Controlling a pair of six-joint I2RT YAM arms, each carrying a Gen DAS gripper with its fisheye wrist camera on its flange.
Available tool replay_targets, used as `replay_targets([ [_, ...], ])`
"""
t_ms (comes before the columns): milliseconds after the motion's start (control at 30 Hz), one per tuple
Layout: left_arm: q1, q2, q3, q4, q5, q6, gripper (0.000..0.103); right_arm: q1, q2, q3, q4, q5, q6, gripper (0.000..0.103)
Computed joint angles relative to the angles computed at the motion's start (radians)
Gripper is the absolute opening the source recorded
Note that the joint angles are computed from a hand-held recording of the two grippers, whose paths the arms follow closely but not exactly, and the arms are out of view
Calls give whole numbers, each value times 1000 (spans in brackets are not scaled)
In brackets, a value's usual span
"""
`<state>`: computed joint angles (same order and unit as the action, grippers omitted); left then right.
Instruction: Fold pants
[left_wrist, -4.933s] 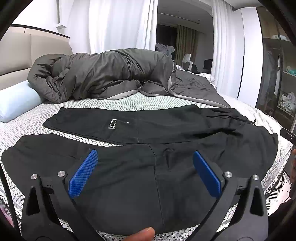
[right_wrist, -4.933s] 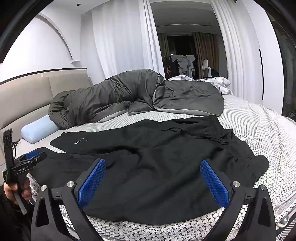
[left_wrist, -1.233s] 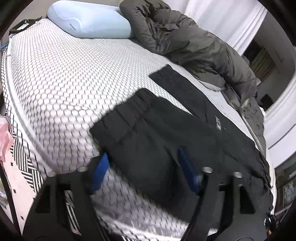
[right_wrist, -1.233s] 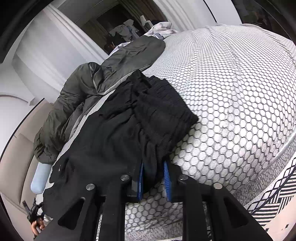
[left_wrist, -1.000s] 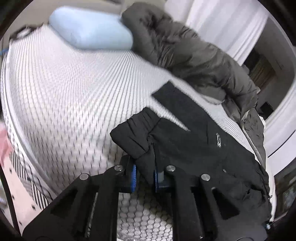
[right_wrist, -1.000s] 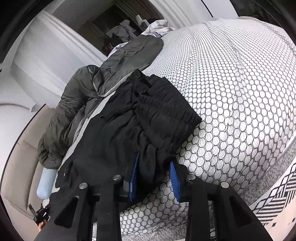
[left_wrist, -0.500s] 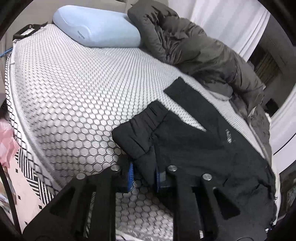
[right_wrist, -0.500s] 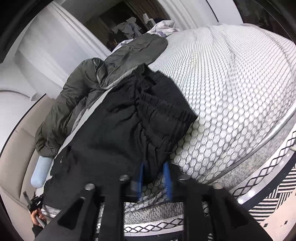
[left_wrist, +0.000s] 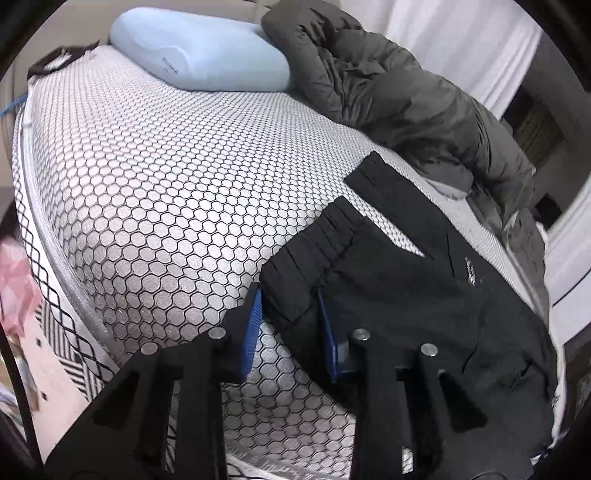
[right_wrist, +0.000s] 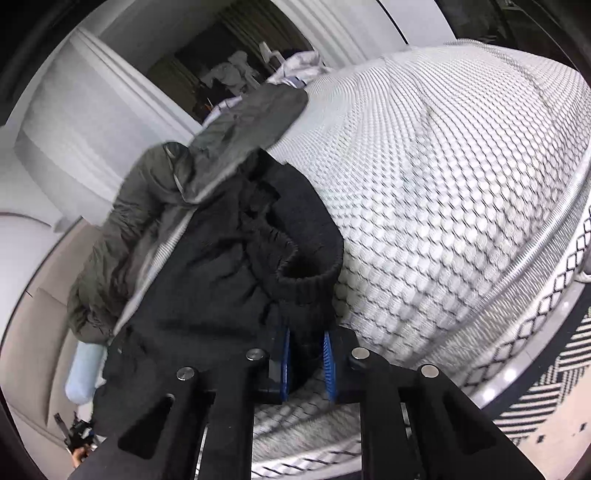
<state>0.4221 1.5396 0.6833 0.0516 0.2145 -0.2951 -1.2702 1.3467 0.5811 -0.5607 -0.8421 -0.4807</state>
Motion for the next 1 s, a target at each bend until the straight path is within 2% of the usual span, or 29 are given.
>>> replay_targets([
  [33,-7,-10,1,-10,-16,6,30,10,-14,-11,15,19,1,18],
  [100,-26,-59,4,-53,-65,12,37,22,-82,-20,15,46,32,33],
  [133,-35,-101,-1,-73,-91,17,46,10,-152,-34,31,56,68,47],
  [167,-41,-134,-6,-79,-105,18,58,0,-206,-47,56,52,101,54],
  [233,-57,-218,-10,-99,-116,5,73,8,-316,-40,62,64,145,56],
  [267,-78,-236,3,-106,-107,-8,80,21,-326,-24,49,60,152,63],
  [300,-93,-240,25,-125,-92,-16,83,60,-344,0,41,57,191,68],
  [333,-121,-214,63,-131,-65,-34,84,97,-358,12,48,50,231,80],
  [367,-154,-166,107,-131,-35,-59,84,146,-370,21,68,53,279,86],
  [467,-235,60,294,-161,31,-143,84,309,-373,26,154,98,414,86],
  [500,-260,160,376,-178,57,-176,83,369,-356,30,186,121,462,86],
  [567,-304,359,574,-271,52,-229,61,448,-328,34,228,150,530,86],
  [633,-332,520,759,-373,33,-245,57,488,-288,45,242,172,544,86],
  [700,-358,611,873,-435,-31,-244,53,527,-251,66,261,212,560,86],
  [733,-369,642,924,-459,-68,-232,40,542,-239,71,269,234,564,86],
  [767,-380,665,969,-491,-113,-217,17,537,-230,71,271,243,554,86],
  [800,-384,672,985,-498,-126,-216,7,515,-219,73,266,240,539,86],
  [833,-374,652,955,-460,-105,-216,2,488,-210,71,261,227,522,86],
  [900,-351,588,867,-387,-77,-198,2,426,-200,74,236,207,481,86],
  [933,-347,567,847,-378,-96,-178,3,388,-203,72,218,199,444,86],
  [1000,-351,587,895,-447,-162,-144,8,295,-217,64,173,168,357,86],
])
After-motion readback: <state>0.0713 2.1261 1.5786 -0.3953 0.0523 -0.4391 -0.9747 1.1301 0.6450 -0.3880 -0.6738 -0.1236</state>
